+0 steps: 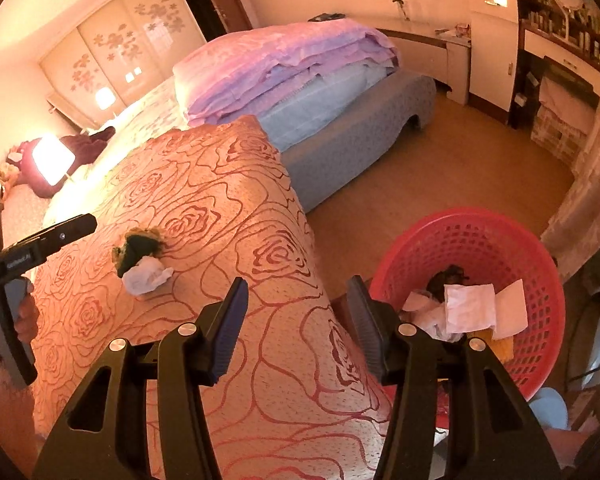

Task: Collect trash
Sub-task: 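Move both open tools back over the bed toward the scrubber sponge and tissue, then grasp the green-yellow scrubber sponge with the left tool while the right grasps a white tissue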

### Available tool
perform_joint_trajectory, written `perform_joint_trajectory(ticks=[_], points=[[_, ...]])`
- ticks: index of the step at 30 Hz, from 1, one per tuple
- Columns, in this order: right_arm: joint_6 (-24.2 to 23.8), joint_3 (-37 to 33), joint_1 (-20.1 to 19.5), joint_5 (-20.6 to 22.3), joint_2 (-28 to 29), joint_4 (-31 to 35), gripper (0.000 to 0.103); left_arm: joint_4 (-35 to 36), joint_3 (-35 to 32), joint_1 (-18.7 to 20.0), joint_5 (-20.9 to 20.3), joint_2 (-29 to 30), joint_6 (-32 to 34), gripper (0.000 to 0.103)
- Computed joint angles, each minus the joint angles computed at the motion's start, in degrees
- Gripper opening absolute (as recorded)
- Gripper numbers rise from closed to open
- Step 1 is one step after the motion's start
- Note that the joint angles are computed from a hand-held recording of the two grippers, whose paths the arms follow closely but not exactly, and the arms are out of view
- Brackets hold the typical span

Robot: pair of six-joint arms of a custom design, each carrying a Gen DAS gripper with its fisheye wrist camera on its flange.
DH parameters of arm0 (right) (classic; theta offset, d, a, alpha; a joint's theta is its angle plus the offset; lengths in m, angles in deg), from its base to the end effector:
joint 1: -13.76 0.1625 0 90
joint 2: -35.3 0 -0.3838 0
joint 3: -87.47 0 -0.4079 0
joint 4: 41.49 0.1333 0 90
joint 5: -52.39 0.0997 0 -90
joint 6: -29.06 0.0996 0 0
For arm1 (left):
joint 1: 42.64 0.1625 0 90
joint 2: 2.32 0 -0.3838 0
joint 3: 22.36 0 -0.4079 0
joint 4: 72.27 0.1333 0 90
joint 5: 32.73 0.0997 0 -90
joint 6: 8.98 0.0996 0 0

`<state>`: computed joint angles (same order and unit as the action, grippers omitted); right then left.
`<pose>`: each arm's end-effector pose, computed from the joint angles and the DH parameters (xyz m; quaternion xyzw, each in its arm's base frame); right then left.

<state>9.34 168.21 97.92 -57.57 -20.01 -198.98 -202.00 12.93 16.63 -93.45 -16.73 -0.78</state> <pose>0.0252 -0.7299 0.3002 0.0493 -0.9200 0.3089 0.2359 -0.2908 -0.8454 0.0626 0.2790 0.9137 -0.2041 0.2136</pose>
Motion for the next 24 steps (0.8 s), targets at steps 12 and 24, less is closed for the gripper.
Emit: perform_joint_trajectory(ticks=[12,24], points=[[0.2,-0.4,-0.1,0.0,0.4,1.0,0.050,7.9,-5.8,0.4,-1.9,4.9,0.0,0.040],[-2.5,-2.4,1.1,-0.1,2.7,2.7,0.050,2.8,-0.1,0.8,-3.0,1.3,-0.6,0.021]])
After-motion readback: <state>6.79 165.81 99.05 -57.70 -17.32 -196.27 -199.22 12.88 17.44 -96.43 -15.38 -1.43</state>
